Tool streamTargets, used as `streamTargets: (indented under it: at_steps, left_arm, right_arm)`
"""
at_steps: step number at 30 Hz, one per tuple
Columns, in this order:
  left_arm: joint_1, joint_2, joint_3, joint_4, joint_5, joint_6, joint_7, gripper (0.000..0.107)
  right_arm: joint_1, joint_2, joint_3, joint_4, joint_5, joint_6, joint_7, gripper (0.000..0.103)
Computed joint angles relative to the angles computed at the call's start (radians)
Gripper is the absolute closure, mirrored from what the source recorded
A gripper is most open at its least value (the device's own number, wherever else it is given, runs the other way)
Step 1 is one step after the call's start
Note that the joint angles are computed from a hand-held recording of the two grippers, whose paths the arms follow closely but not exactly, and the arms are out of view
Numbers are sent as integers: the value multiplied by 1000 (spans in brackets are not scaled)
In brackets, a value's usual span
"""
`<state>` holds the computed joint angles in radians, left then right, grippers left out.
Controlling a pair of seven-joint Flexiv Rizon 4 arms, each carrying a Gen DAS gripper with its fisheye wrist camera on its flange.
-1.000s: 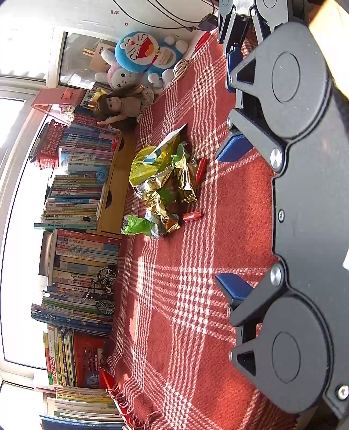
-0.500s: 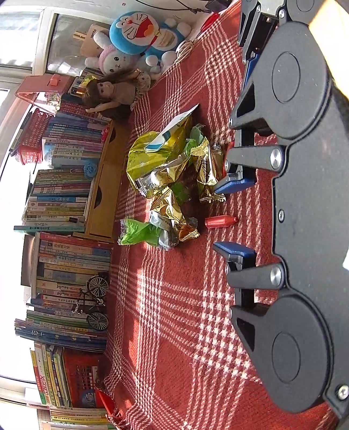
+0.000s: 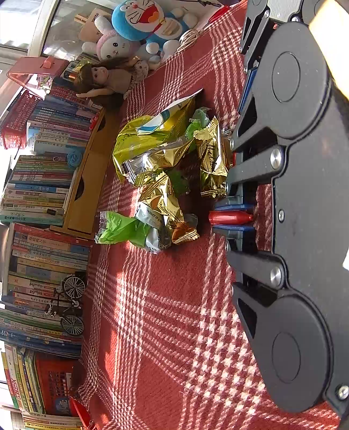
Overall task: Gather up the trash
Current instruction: 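Grasp a red stick with the left gripper and lift it, then grasp the second red stick with the right gripper while the left holds its stick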
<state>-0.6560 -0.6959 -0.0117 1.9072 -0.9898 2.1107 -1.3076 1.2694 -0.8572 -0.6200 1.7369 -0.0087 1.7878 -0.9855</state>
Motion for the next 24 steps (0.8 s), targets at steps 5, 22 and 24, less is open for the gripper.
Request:
streamTargets:
  at_steps: [5,22,24]
  left_arm:
    - [-29,3,11,10,-44,43,50,97]
    - [2,70,-86,126,-39,166,62,97]
    - [-2,72,-91,129,-52,169,69,97]
  right_arm:
    - [-46,-12,39,-52,-39,-29,1,61]
    - [-6,28,15,31,-33,11,32,82]
    - [14,12,-11,25,-17,5,22,74]
